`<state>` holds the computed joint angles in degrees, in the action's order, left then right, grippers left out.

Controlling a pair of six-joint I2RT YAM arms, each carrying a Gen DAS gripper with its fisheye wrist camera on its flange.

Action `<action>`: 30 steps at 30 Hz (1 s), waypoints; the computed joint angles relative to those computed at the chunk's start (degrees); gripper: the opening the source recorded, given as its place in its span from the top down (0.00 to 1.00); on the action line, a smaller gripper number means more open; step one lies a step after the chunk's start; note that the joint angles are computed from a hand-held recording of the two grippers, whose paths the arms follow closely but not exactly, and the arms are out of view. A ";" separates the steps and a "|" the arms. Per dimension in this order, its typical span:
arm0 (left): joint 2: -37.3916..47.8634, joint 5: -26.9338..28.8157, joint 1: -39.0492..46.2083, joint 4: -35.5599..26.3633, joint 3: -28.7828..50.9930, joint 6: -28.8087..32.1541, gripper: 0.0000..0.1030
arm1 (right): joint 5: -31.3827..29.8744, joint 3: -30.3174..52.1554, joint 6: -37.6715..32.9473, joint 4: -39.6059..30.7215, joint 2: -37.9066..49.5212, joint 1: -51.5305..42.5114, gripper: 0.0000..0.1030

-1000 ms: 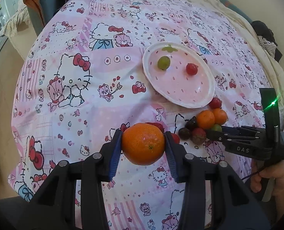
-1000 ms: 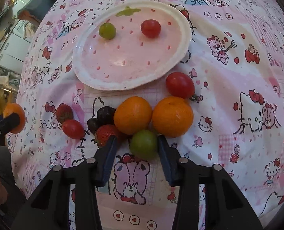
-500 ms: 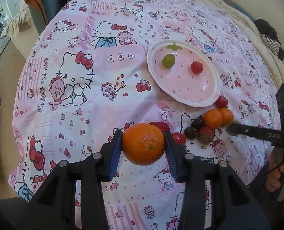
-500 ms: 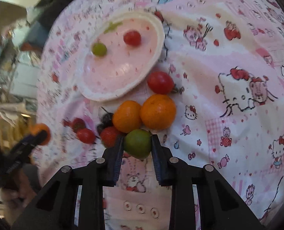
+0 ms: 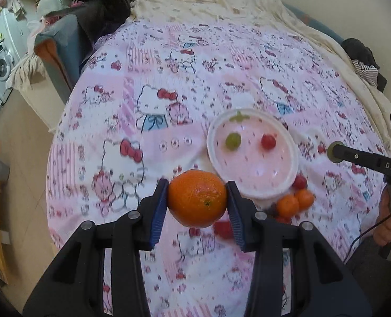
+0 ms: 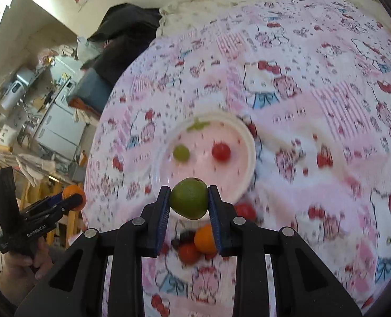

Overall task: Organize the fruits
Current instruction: 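Grasp a green lime with the right tool while the left tool holds the orange, then lower the orange and lime onto the white plate and open both tools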

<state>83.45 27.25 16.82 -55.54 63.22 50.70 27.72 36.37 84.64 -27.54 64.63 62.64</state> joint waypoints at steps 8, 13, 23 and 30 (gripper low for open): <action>2.34 -4.11 -11.37 8.77 -1.23 -9.43 0.62 | -8.49 -2.30 -12.27 6.07 1.70 -13.79 0.71; 5.96 -8.36 -19.53 14.61 -4.29 -11.91 0.62 | -14.39 -3.40 -17.69 11.56 6.93 -20.85 0.71; 10.79 -12.39 -26.05 25.38 -10.94 -12.27 0.62 | -21.09 -3.47 -21.86 18.95 17.77 -28.67 0.71; 14.48 -13.03 -27.04 27.81 -11.25 -13.03 0.61 | -24.24 -4.26 -21.70 21.71 20.53 -30.41 0.71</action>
<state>97.93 14.22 -10.22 -27.73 51.98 37.66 3.49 32.11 62.94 -5.83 85.16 32.23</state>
